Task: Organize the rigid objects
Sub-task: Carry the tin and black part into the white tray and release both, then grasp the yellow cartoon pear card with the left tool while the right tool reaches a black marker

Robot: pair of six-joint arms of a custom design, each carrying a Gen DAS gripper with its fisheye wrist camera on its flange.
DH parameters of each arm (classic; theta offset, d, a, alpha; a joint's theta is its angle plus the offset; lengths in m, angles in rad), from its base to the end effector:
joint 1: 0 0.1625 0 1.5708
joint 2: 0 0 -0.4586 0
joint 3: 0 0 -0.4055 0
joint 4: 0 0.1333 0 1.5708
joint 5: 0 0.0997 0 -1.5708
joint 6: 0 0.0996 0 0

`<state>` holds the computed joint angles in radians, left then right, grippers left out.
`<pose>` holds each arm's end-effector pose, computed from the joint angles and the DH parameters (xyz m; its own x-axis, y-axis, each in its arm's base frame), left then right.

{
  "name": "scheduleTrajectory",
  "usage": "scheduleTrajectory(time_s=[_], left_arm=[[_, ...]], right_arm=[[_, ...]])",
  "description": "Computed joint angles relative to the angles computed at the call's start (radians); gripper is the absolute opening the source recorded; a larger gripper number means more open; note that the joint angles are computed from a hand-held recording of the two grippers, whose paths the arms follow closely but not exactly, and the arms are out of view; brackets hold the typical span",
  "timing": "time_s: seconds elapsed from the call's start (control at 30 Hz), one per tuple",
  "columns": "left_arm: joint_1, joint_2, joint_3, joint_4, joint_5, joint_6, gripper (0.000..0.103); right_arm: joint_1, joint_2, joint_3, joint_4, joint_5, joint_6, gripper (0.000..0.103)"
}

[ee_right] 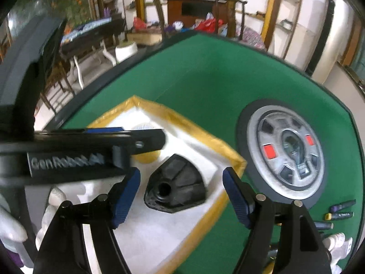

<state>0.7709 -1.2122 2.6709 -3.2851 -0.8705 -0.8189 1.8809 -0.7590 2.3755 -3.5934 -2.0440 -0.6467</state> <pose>-0.0934 -0.3660 0.1405 -0.9506 -0.1953 -0.2412 -0.0005 0.7781 -0.6281 0.2182 -0.3930 0.0310 -0.5514 -0.6071 0.5722 -0.7676 0.6378 -0.0630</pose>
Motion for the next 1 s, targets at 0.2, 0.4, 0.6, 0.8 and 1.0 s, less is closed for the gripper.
scheduleTrajectory(time_s=[0.2, 0.4, 0.6, 0.8, 1.0], left_arm=[[-0.157, -0.114, 0.038, 0.197, 0.075, -0.158, 0.081], [-0.353, -0.103, 0.082, 0.210, 0.049, -0.272, 0.092], [-0.412, 0.097, 0.049, 0.084, -0.030, -0.256, 0.096], [-0.398, 0.338, -0.057, 0.056, -0.100, -0.212, 0.096], [-0.418, 0.470, -0.160, 0.185, -0.039, -0.185, 0.096]], right_arm=[[-0.043, -0.151, 0.106, -0.051, 0.084, 0.016, 0.078], [-0.199, -0.352, 0.250, -0.072, 0.186, -0.009, 0.081], [-0.495, -0.590, 0.359, -0.062, 0.337, -0.033, 0.081], [-0.803, -0.810, 0.395, 0.051, 0.510, -0.054, 0.081], [-0.954, -0.905, 0.400, 0.161, 0.633, -0.107, 0.081]])
